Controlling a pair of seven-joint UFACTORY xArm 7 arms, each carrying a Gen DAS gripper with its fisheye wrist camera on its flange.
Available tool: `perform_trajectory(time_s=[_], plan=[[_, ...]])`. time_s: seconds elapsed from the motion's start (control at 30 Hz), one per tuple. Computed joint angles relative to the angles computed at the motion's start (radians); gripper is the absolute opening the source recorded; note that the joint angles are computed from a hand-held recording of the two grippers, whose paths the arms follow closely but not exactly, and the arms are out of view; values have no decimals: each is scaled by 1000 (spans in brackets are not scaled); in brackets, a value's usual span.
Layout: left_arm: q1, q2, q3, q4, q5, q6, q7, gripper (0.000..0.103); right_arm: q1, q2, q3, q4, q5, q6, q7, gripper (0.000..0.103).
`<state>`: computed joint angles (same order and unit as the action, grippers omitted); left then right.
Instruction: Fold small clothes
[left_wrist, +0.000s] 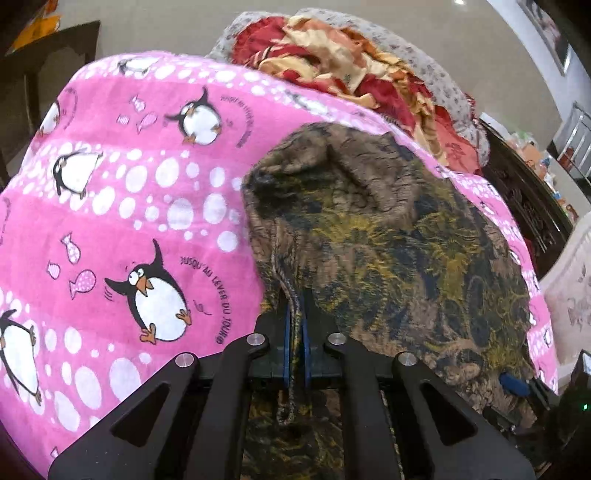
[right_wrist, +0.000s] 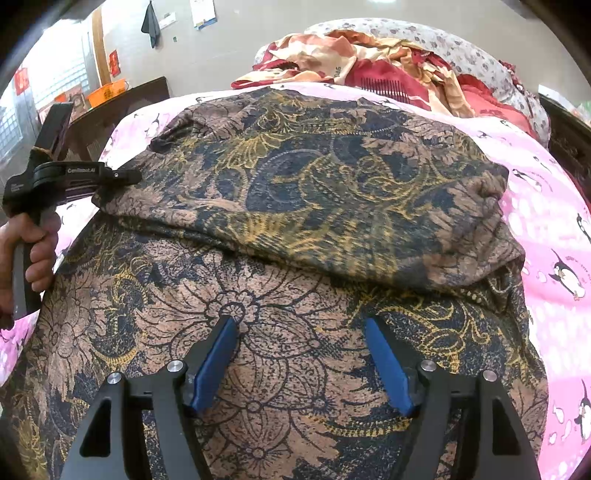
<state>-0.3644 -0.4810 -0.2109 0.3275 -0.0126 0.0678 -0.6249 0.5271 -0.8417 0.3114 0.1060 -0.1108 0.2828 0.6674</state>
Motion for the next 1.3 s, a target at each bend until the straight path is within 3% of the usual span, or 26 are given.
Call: perform_trajectory(time_s=[0.1,0.13,0.23,0.3,0.33,0.4,0.43,0.53,0.6,0.67,0.77,0.83,0.87,0.93,1.07,1.17,1.23,1.3], plan=[[-39,0,61,-6,-37,10,9,28,23,5,-36,3,-31,9,10,75],[-24,-16,51,-11,-46,20,1,29,31,10,-49,5,-44,8,16,77],[108,-126,-82,-30,5,70,-108,29,44,-10,-47,-2,34,12,-34,80],[133,-173,-129,-22,39,68,-151,29,86,-48,-90,-22,71,12,-57,80],[128,-180,-140,-13,52,56,-159,29,97,-73,-102,-31,93,12,-63,77],[147,-148,-194,29,103,37,-161,29,103,-178,-131,-72,120,-6,-51,52],[200,-120,-262,62,150,45,-170,29,65,-251,-114,-86,113,14,-12,40],[349,-25,-421,130,266,85,-241,29,-130,-433,-58,-81,43,153,90,34],[452,18,-519,141,348,109,-315,29,-206,-402,-132,-48,-9,181,83,32],[469,4,-521,111,366,71,-368,30,-211,-275,-234,7,-28,158,-42,31],[464,6,-510,111,400,82,-406,30,-227,-63,-237,95,11,193,-229,31],[458,11,-498,108,426,75,-424,30,-282,8,-218,97,73,269,-354,30],[455,15,-490,106,438,69,-433,30,-269,0,-251,83,94,265,-393,30],[452,24,-476,105,464,61,-449,30,-273,-71,-276,82,77,354,-411,30],[434,25,-474,129,511,112,-490,30,-266,-54,-213,187,-38,535,-334,31],[428,42,-469,148,553,131,-523,30,-280,-50,-154,215,-6,431,-338,31],[412,45,-452,148,574,131,-542,30,-224,-10,-177,213,-13,318,-317,31],[393,49,-426,143,591,119,-555,30,-198,97,-165,234,-25,307,-378,30]])
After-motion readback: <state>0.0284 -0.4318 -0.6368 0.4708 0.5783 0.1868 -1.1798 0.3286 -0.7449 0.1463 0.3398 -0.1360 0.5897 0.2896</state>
